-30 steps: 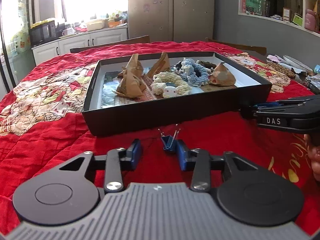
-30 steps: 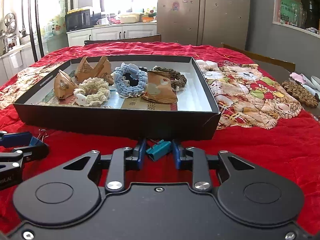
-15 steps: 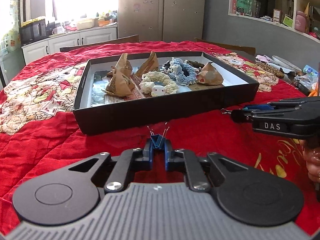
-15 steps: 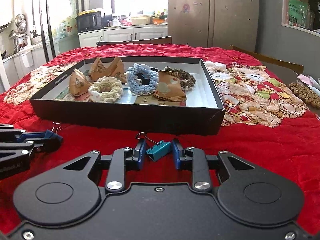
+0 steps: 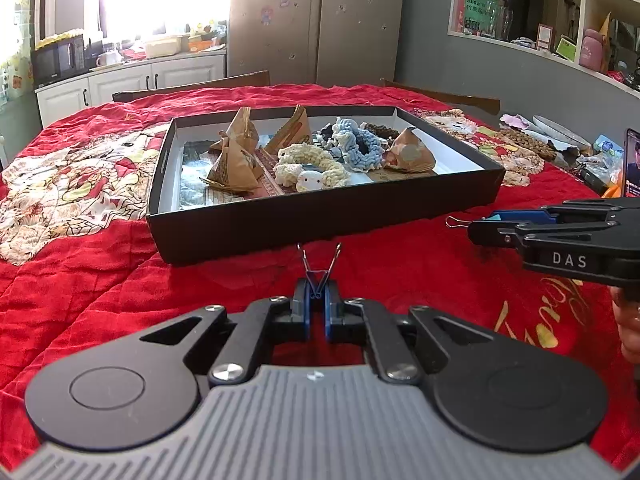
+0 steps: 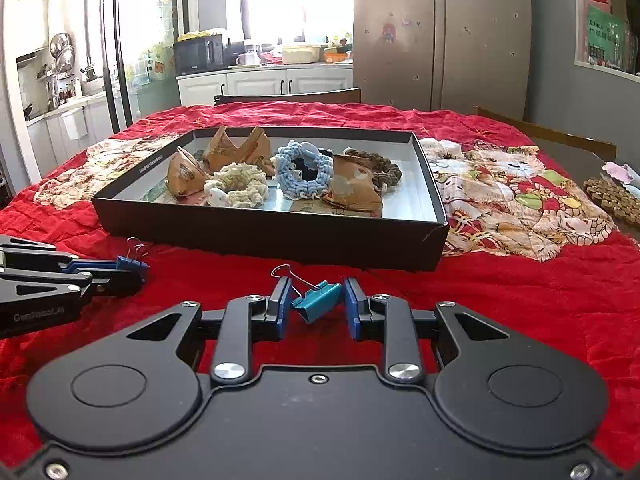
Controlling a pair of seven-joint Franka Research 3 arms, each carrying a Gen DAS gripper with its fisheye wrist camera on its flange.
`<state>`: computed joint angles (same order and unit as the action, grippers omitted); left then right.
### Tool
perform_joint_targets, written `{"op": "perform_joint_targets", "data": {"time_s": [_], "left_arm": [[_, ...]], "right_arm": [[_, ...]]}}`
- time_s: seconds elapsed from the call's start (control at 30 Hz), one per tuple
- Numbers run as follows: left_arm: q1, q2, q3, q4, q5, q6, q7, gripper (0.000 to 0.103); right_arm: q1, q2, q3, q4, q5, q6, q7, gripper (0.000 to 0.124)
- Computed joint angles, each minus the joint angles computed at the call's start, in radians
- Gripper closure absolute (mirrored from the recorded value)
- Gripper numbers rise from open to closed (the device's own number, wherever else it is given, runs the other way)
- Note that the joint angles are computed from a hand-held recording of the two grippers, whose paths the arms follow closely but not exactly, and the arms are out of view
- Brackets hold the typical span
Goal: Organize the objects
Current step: 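Lift both binder clips and carry them over the black box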
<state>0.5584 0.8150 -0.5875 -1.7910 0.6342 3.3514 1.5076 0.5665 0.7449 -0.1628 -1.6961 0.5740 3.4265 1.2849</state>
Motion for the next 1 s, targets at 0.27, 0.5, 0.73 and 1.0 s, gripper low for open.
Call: {"op": "perform_joint_targets", "data": {"time_s": [0.27, 0.5, 0.73, 1.0], "left_arm": [[0.028, -0.002, -0.029, -0.012, 0.016, 0.005, -0.004, 0.095], [0.048, -0.006, -0.049, -0.020, 0.035, 0.010, -0.016, 0.095], [0.083, -0.008, -0.084, -0.029, 0.068, 0.022, -0.030, 0.095], [0.085, -0.005, -0.088, -0.001, 0.099, 0.029, -0.068, 0.095]], "right_arm": [[-0.027, -0.020, 0.040, -0.020, -0.014, 0.026, -0.017, 0.097], [-0.064, -0.045, 0.093, -0.046, -0.031, 0.062, -0.036, 0.097], [-0.108, -0.067, 0.150, -0.064, -0.057, 0.098, -0.048, 0.097], [-0.125, -0.068, 0.172, -0.045, -0.078, 0.111, -0.062, 0.097]]}}
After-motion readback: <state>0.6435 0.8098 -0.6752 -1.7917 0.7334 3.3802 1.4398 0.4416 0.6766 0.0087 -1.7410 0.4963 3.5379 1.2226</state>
